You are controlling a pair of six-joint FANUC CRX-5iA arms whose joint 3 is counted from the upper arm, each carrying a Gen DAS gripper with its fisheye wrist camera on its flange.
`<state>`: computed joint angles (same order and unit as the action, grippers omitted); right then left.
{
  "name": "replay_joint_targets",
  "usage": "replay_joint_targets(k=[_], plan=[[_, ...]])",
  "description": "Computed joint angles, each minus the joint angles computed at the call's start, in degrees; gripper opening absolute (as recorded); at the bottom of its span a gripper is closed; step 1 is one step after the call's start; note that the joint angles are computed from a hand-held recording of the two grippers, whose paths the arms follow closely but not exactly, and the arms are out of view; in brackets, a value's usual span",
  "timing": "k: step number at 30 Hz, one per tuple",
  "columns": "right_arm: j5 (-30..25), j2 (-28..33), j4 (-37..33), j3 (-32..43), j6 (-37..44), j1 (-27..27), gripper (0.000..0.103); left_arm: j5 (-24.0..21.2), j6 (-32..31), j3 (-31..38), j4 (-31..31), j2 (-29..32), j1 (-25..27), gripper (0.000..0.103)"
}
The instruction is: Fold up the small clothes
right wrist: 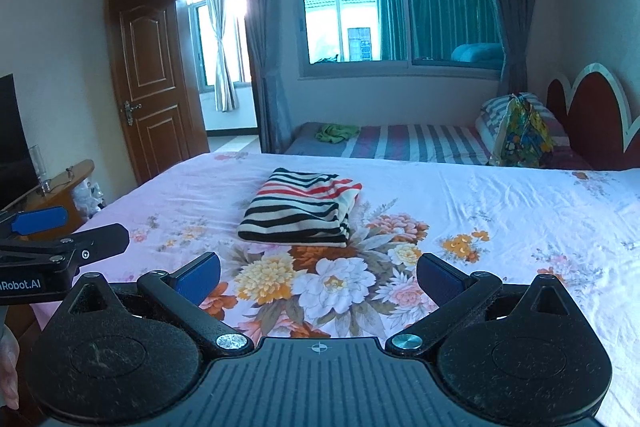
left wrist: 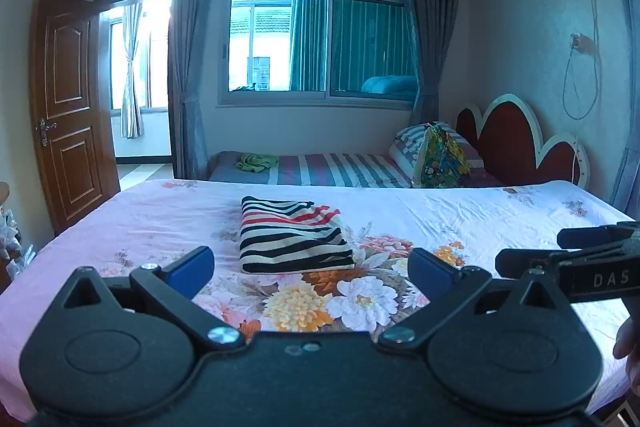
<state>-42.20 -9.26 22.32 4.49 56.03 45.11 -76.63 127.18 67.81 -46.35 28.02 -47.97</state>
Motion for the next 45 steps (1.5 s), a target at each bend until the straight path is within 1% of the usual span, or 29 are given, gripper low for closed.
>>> replay_joint_targets(k=[14,28,45], plan=[[0.8,0.0,-0.4,0.0,0.3,-0.9,0.103,0.0,-1.0,0.0,-0.2,0.0,-0.1,0.102],[1.2,0.2,-1.4,0.4,1.9,-1.2,0.103,0.7,-0.2,-1.6,-1.2,-1.1,-0.1,0.102],[1.4,0.0,-2.2,0.3,2.9,-1.4,0.103,0.3,0.2,-1.7,-1.7,-1.2,-0.5,0.102]])
